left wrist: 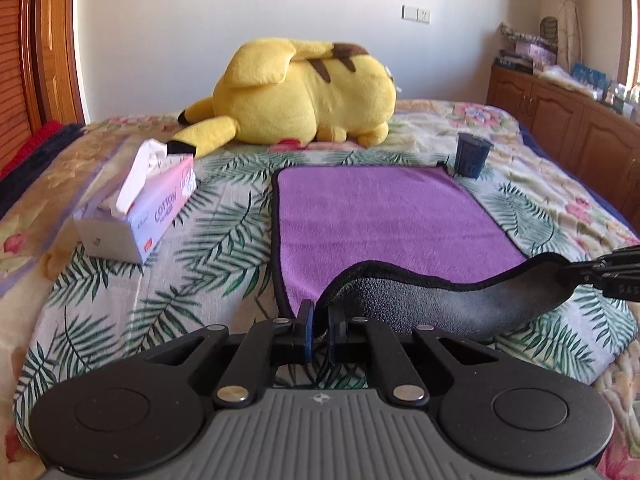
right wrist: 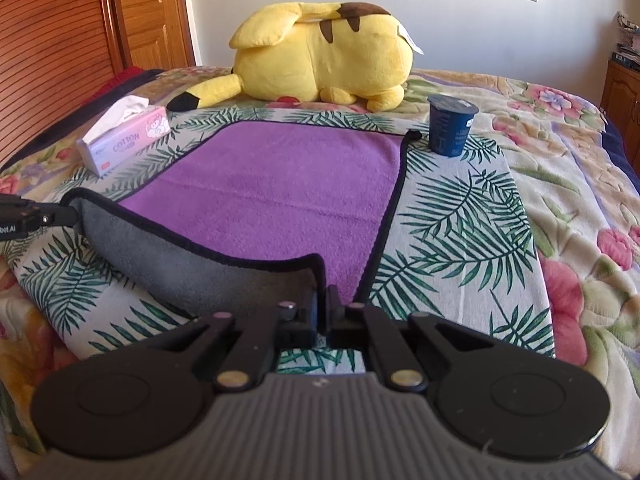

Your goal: Fold towel

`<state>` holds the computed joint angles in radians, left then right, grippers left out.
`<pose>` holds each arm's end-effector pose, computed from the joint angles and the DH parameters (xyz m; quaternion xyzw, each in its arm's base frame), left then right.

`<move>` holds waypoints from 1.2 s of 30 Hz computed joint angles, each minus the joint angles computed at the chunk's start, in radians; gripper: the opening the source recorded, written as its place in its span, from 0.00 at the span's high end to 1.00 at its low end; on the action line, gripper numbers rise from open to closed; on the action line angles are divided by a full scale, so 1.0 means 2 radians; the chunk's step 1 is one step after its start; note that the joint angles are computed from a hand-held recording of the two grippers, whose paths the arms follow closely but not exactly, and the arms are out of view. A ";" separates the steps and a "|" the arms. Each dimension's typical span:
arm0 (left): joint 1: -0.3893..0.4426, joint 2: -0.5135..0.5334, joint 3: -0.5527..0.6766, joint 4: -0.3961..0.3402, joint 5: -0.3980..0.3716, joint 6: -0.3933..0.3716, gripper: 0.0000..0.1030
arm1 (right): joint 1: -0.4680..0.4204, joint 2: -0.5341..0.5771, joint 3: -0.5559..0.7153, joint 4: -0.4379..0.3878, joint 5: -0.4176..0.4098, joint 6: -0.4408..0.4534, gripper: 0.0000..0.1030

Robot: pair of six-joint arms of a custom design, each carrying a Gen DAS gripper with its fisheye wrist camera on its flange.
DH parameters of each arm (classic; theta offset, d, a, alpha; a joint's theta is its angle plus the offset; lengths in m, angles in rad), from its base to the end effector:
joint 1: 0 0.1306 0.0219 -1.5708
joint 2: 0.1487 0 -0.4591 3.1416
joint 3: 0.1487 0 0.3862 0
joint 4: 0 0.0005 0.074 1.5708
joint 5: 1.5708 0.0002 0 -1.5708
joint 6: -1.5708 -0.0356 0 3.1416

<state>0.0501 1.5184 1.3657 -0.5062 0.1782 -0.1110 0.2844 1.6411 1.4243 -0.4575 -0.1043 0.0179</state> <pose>0.5335 0.0199 0.4619 0.0664 0.8927 -0.0444 0.4436 0.5598 0.1670 0.4272 -0.1578 0.8863 0.1041 0.4227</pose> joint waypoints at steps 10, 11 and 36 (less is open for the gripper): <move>0.001 0.004 0.006 0.008 0.001 0.003 1.00 | -0.001 -0.001 -0.004 0.023 0.004 -0.002 0.96; 0.001 0.005 0.008 0.009 0.001 0.003 1.00 | -0.001 -0.001 -0.004 0.026 0.005 -0.001 0.96; 0.003 0.043 0.046 0.013 0.007 -0.006 1.00 | -0.007 0.023 0.014 0.051 0.010 0.016 0.96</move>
<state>0.0554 1.6050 1.4581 -0.4792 0.1919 -0.1236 0.2711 1.6875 1.4516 -0.3555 -0.0851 0.0503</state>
